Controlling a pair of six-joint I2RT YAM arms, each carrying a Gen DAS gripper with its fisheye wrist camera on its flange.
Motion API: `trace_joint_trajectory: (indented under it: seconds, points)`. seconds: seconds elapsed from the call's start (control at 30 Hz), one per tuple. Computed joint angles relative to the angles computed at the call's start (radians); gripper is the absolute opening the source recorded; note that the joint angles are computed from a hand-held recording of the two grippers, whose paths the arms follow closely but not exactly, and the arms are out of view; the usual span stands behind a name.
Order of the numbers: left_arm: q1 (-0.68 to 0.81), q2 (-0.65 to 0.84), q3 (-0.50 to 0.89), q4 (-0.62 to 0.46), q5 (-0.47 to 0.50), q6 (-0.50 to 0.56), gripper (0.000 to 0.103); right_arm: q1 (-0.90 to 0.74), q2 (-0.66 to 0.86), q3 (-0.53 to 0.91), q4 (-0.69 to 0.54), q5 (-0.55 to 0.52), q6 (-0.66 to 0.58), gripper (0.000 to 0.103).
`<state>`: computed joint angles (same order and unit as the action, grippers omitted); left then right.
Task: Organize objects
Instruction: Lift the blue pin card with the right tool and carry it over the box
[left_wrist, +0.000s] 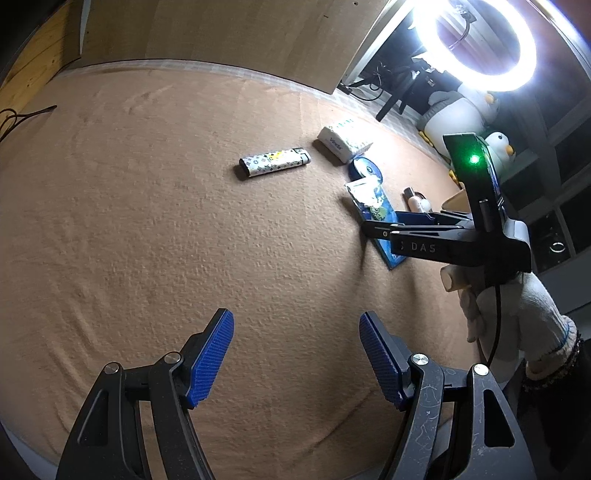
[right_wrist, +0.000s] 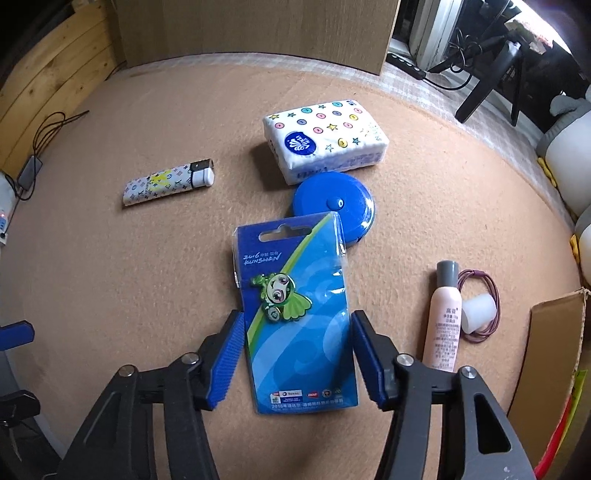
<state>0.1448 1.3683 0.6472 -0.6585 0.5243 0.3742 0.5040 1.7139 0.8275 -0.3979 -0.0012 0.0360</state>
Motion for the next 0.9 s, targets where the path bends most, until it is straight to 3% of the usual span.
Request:
trace_joint_trajectory:
  seconds: [0.2,0.5,0.77,0.9]
  points:
    - [-0.021,-0.008,-0.004,0.005,0.001,-0.014,0.074,-0.005,-0.052,-0.044,0.004,-0.053,0.031,0.053]
    - [-0.102,-0.031,-0.011,0.021,0.003,-0.068,0.074,-0.081,-0.305,-0.121,-0.079,-0.128,0.035,0.053]
    - [-0.245,-0.057,-0.016,0.058,-0.018,-0.164,0.074,-0.334,-0.495,-0.131,-0.213,-0.197,-0.095,0.053]
    - [-0.317,-0.062,-0.02,0.084,-0.032,-0.218,0.074,-0.537,-0.539,-0.117,-0.276,-0.232,-0.221,0.053]
